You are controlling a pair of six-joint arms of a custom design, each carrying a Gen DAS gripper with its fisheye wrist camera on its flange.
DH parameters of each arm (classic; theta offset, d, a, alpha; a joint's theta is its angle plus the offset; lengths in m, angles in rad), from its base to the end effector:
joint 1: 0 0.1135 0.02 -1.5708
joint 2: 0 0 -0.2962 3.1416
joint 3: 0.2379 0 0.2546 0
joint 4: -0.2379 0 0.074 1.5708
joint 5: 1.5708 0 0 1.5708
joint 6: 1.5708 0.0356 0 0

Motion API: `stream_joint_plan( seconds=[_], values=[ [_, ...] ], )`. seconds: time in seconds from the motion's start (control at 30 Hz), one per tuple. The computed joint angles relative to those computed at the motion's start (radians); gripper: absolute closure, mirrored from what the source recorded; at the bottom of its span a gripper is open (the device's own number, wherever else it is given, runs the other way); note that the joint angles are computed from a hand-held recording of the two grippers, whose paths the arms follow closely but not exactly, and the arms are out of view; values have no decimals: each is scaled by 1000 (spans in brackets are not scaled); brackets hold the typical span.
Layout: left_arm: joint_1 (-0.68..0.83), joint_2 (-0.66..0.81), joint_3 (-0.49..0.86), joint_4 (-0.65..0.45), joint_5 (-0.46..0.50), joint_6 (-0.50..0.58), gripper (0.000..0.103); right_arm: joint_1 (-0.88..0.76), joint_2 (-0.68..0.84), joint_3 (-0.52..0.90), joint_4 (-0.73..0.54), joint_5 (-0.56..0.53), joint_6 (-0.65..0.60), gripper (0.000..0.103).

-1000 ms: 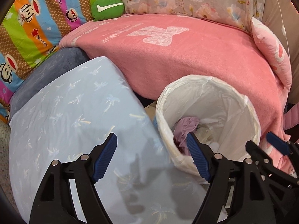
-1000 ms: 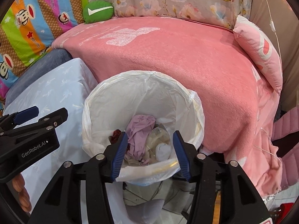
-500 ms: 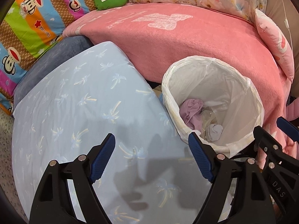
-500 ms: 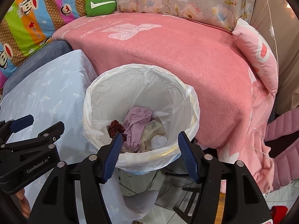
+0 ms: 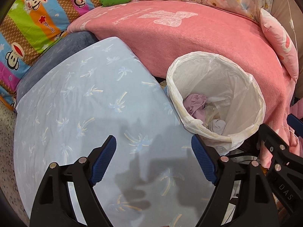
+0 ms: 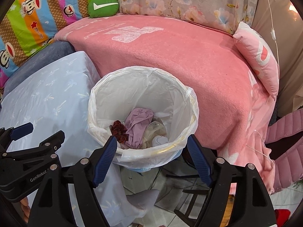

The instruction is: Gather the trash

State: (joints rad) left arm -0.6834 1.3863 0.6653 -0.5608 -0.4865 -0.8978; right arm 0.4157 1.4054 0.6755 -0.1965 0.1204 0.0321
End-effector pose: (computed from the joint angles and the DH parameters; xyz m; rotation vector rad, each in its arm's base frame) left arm 0.1820 -0.1268 0.1853 -0.3703 2.5664 0.1843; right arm 0.2408 0.1016 0.1980 -0.4250 2.4514 0.0382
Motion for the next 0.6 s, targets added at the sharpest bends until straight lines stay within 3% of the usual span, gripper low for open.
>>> stream_joint_plan(
  seconds=[0.13, 0.6],
  values=[
    [-21, -11, 8, -32, -14, -28, 16, 4, -30, -11, -7, 13, -6, 19],
    [-72, -37, 29, -130, -43, -109, 12, 10, -96, -35, -34, 28, -10, 17]
  ],
)
